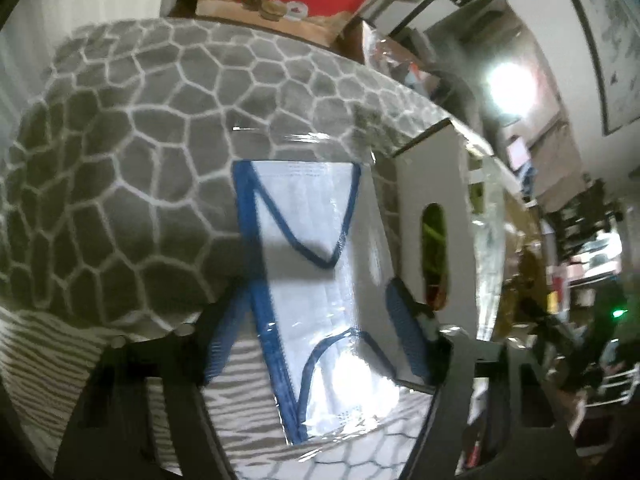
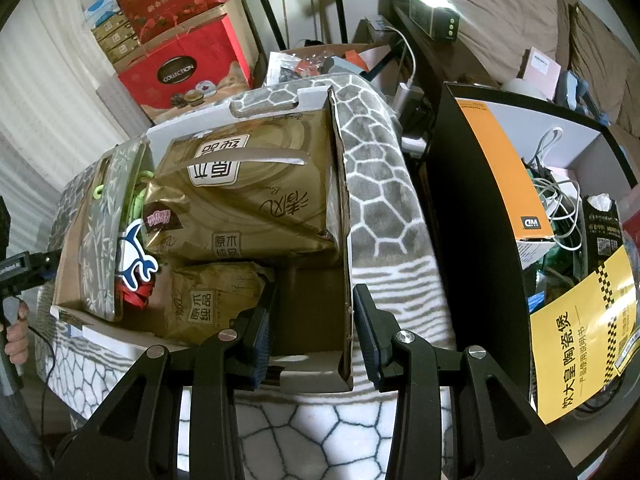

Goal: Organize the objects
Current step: 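Close the left tool on the white-blue smiley mask box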

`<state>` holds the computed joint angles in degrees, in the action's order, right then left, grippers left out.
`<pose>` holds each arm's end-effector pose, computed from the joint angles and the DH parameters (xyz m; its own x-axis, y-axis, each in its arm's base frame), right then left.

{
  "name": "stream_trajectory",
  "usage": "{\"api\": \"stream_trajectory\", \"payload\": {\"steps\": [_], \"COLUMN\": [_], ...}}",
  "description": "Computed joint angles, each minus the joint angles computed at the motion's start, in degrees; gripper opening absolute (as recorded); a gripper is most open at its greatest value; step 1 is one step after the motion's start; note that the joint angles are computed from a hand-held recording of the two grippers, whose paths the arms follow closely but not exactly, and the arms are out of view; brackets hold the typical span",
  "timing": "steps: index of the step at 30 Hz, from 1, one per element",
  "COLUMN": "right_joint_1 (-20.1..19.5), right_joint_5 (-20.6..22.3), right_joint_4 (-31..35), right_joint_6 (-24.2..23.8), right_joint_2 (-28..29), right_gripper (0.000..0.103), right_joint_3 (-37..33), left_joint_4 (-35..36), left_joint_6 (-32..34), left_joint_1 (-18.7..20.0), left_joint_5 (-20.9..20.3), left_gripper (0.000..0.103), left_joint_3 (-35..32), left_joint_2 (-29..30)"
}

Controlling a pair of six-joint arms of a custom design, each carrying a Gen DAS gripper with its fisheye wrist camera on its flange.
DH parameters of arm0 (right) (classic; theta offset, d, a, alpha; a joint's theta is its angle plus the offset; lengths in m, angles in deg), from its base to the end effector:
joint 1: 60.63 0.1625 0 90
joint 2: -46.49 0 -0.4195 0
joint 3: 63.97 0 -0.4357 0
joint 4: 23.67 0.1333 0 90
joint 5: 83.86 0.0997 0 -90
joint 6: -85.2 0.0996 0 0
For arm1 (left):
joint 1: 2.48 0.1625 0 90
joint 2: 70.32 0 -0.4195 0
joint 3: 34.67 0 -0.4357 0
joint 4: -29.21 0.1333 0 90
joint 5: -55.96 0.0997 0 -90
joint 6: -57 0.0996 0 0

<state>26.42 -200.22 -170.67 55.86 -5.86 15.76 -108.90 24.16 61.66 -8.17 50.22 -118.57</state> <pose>0.0491 -0.7775 0.2660 -0.7921 -0.1942 0.5787 -0.3939 0.8868 -0.2417 -0.1657 -0.7470 0.1474 -0.9439 -0.2141 -0.2514 -0.1005 0.9114 -0.3990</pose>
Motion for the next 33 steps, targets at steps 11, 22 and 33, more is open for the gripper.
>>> {"api": "stream_trajectory", "payload": {"steps": [11, 22, 33], "right_joint_1": [0.05, 0.08, 0.02], "right_joint_5": [-0.16, -0.18, -0.15], "right_joint_4": [-0.10, -0.04, 0.07], "right_joint_6": [-0.13, -0.13, -0.22], "right_joint_2": [0.04, 0.05, 0.03], "right_gripper": [0.040, 0.040, 0.041], "right_joint_3": [-0.02, -0.02, -0.05], "left_joint_4": [-8.27, -10.47, -11.01], "left_joint_6": [0.71, 1.05, 6.84], "left_joint_1": [2.79, 1.71, -1.78], "left_joint_5": [-10.69, -6.92, -4.50], "left_gripper": [0.026, 0.002, 0.001], "left_joint_3": [1.30, 2.34, 0.75], "left_joint_2": [-0.56, -1.20, -1.86]}}
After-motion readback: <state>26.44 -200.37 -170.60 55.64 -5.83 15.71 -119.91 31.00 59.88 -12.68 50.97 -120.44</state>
